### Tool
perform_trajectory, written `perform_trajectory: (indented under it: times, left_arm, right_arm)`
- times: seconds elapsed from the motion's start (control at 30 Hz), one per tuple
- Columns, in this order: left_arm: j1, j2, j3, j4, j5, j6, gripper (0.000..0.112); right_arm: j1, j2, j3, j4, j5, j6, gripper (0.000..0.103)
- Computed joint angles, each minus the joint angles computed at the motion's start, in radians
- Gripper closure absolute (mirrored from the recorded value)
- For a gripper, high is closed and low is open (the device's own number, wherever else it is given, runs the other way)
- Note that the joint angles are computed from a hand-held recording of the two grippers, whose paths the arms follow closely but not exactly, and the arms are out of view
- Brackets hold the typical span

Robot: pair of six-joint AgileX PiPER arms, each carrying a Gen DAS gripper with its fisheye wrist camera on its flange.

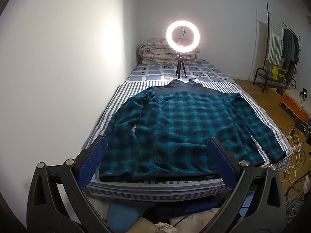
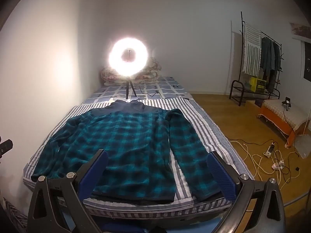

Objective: Fold large clothes

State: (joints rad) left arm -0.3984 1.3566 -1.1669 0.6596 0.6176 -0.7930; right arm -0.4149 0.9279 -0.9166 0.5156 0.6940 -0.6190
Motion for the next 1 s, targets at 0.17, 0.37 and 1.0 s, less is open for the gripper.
perform_trajectory:
  times: [0.17,0.37,1.0]
  left_arm:
    - [0.02,-0.014,0.022,-0.016,-0.026,0.018,0.009]
    - [0.033,-0.014,0.031,-0.02,-0.035,0.022,0.009]
    - [0.063,-0.02,0.029,-0.045,-0.04,0.05,0.009]
  right_arm:
    - [-0.004,-0.002,0.003,0.014,-0.005,-0.01,0.0]
    - [-0.012,-0.005,0.008,0.033,-0.002,-0.027,0.0]
    - [-0.011,-0.005,0.003,0.036,-0.01,-0.03,0.0]
